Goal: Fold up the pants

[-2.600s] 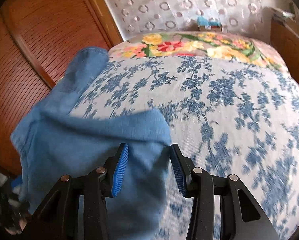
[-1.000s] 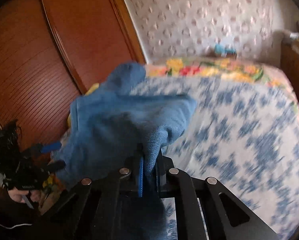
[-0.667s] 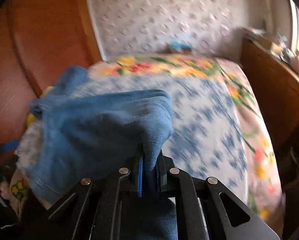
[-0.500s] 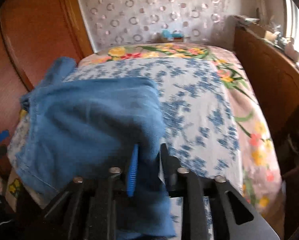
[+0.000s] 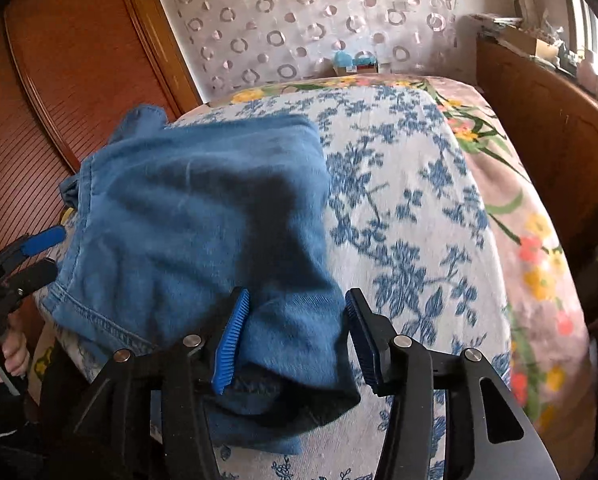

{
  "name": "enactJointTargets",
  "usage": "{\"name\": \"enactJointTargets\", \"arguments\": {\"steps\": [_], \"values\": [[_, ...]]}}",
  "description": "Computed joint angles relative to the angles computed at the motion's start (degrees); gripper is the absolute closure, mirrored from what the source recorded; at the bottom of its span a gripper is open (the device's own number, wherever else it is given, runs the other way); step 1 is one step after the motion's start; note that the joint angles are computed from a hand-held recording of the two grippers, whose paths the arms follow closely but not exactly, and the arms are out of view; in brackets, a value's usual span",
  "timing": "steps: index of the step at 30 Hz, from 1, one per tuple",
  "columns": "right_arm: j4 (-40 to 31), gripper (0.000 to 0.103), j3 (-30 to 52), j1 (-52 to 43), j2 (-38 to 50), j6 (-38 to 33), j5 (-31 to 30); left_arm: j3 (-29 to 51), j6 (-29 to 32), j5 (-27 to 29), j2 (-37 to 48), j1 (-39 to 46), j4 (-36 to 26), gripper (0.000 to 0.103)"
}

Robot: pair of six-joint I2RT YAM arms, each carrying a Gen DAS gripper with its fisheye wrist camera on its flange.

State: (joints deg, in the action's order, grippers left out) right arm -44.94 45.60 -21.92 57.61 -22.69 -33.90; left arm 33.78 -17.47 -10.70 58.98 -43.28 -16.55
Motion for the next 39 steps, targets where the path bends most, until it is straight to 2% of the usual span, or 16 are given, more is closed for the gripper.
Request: {"name": "enactJointTargets", "arguments": {"steps": [5, 10, 12, 13, 15, 17, 20, 25, 32, 39], "values": [[1.0, 0.052, -3.2, -3.4, -1.9, -1.4, -3.4, -0.9, -0.8, 0.0, 3.4, -0.8, 1.1, 0.025], [2.2, 0.052, -7.3, -2.1, -6.8, 0.7, -3.2, -2.2, 0.1, -1.2, 3.3, -1.5, 2.1, 0.025], [2.4, 0.052, -7.7, 1.7, -9.7, 4.9, -1.0, -2.3, 0.0, -1.8, 3.7, -2.1, 2.5, 0.025], [2.5, 0.054, -7.8, 1.6, -9.9, 5.2, -1.0, -2.2, -0.1, -1.9, 3.8, -2.2, 2.4, 0.025], [-1.9, 0.064, -7.0, 0.7, -12.9, 4.8, -2.8, -2.3, -0.4, -2.2, 4.0, -2.4, 2.7, 0.025], [-5.1, 0.077, -6.0, 0.9, -15.9, 5.5, -3.3, -2.5, -0.7, -2.7, 4.5, -2.9, 3.1, 0.025], [-6.7, 0.083, -5.7, 1.4, -19.0, 6.0, -3.0, -2.7, -0.8, -3.2, 4.6, -3.5, 3.5, 0.025], [-7.8, 0.085, -4.6, 1.4, -20.8, 7.4, -3.7, -3.3, -0.6, -1.9, 3.7, -2.5, 3.9, 0.025], [-2.6, 0.087, -1.6, 6.5, -19.7, 12.5, -2.9, -4.1, -0.9, -0.7, -4.9, 1.4, -1.5, 0.025], [2.5, 0.087, 0.9, 20.1, -18.7, 19.8, 6.6, -3.5, 1.3, -0.6, -16.9, 7.1, -10.4, 0.025]]}}
